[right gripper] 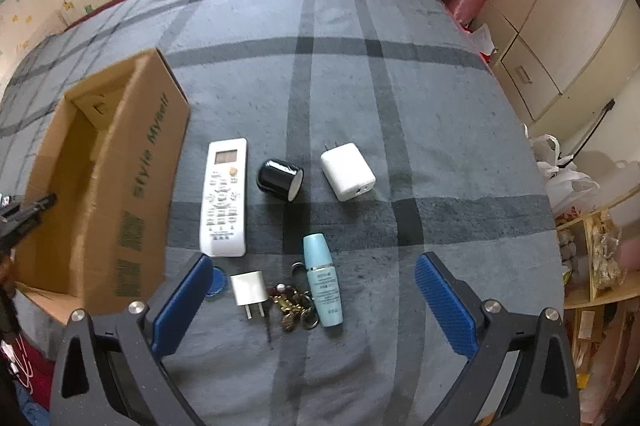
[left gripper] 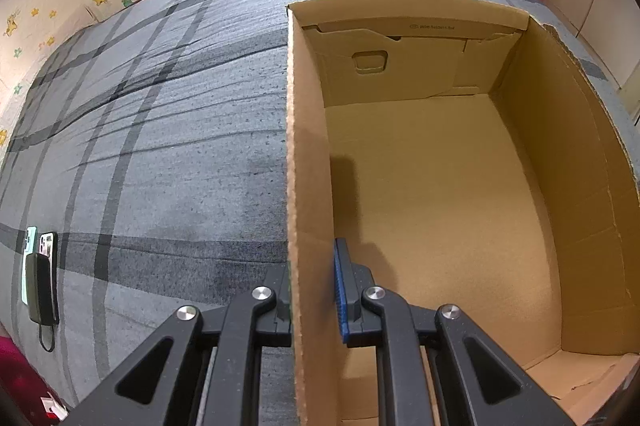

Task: Organize rigid objects
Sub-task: 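Close the right gripper on the light-blue bottle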

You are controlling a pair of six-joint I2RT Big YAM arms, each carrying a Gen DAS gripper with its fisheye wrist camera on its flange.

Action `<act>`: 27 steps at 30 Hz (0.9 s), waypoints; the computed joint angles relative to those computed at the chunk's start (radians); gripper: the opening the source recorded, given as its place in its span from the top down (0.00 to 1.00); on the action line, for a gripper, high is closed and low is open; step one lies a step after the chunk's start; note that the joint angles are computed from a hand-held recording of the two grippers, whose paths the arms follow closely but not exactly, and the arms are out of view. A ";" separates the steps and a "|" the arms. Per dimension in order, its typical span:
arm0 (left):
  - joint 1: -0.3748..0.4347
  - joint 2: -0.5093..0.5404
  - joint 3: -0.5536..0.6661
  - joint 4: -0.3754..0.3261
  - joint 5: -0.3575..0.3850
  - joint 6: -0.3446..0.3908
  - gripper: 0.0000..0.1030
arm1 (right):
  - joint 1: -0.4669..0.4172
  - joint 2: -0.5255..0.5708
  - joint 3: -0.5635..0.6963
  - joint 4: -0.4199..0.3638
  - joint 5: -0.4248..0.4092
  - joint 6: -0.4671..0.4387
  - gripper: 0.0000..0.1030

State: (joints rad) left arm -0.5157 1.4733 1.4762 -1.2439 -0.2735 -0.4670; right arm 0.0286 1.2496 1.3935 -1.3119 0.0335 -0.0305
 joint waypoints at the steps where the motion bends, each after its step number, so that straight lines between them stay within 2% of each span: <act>1: 0.001 -0.003 -0.002 0.002 0.003 -0.001 0.86 | -0.003 0.003 -0.014 0.010 0.004 -0.007 0.00; 9: 0.002 -0.010 -0.012 0.012 0.006 -0.001 0.86 | -0.044 0.032 -0.103 0.100 -0.012 -0.038 0.01; 15: 0.006 -0.009 -0.012 0.012 0.012 -0.004 0.86 | -0.059 0.065 -0.137 0.145 -0.033 -0.050 0.11; 21: 0.007 -0.008 -0.013 0.013 0.011 0.000 0.86 | -0.064 0.090 -0.151 0.148 -0.076 -0.057 0.21; 25: 0.007 -0.008 -0.013 0.013 0.011 0.000 0.86 | -0.063 0.110 -0.153 0.136 -0.088 -0.055 0.38; 27: 0.007 -0.007 -0.012 0.012 0.009 -0.001 0.86 | -0.063 0.117 -0.151 0.130 -0.099 -0.055 0.52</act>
